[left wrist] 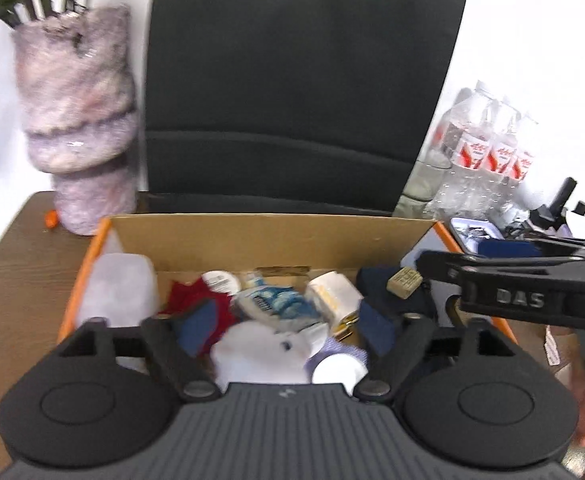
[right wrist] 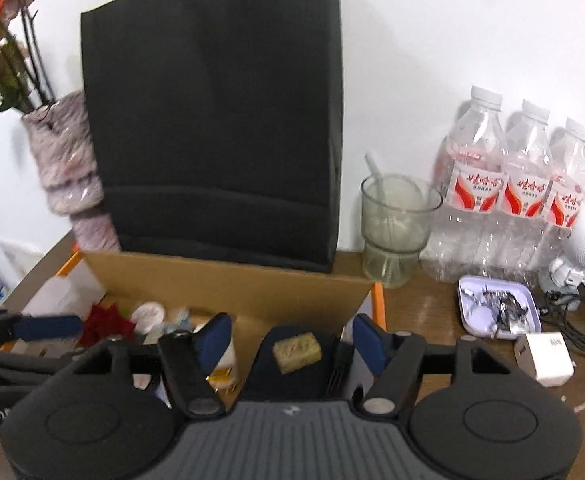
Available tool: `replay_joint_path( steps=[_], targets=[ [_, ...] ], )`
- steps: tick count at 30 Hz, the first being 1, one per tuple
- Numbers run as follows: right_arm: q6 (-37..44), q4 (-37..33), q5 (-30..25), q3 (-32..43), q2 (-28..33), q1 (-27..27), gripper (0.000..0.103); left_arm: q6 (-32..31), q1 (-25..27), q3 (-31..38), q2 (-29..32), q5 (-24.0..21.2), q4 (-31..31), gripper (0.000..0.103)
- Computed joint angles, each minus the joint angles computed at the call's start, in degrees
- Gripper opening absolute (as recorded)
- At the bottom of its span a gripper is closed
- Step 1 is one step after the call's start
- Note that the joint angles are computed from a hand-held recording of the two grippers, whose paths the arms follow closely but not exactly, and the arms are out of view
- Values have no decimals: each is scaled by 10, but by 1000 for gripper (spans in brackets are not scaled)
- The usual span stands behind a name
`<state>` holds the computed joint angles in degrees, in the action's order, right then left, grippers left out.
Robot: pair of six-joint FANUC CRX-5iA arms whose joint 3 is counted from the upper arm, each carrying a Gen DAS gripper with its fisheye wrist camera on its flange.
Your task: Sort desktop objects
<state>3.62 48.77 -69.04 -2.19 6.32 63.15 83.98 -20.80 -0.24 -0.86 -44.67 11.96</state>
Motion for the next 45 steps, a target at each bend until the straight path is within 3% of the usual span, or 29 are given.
replay_joint_path(
  steps=[2, 4, 7, 10, 20, 27, 34, 37, 40, 45],
  targets=[
    [12, -30, -28, 25, 2, 8, 79, 66, -11, 29, -3, -31, -64, 103],
    [14, -46, -53, 42, 2, 17, 82, 107, -15, 49, -8, -59, -107, 103],
    [4, -61, -78, 54, -5, 35, 82, 144, -18, 73, -16, -113, -153, 103],
    [-7, -66, -91, 57, -14, 57, 83, 134, -10, 60, -44, -134, -155, 103],
    [-76, -37, -133, 28, -25, 166, 87, 88, 4, -69, -171, -132, -128, 103],
    [-151, -34, -150, -3, -21, 232, 87, 98, -5, -149, -251, -125, -138, 103],
    [-240, -4, -189, -46, 6, 295, 87, 156, -38, -237, -337, -92, -188, 103],
    [-282, 3, -189, -70, 13, 316, 87, 177, -67, -271, -366, -73, -229, 103],
    [-312, 18, -187, -88, 25, 331, 88, 178, -75, -300, -387, -58, -233, 103],
    [-344, 9, -161, -99, 28, 341, 100, 232, -85, -321, -410, -69, -246, 103]
  ],
)
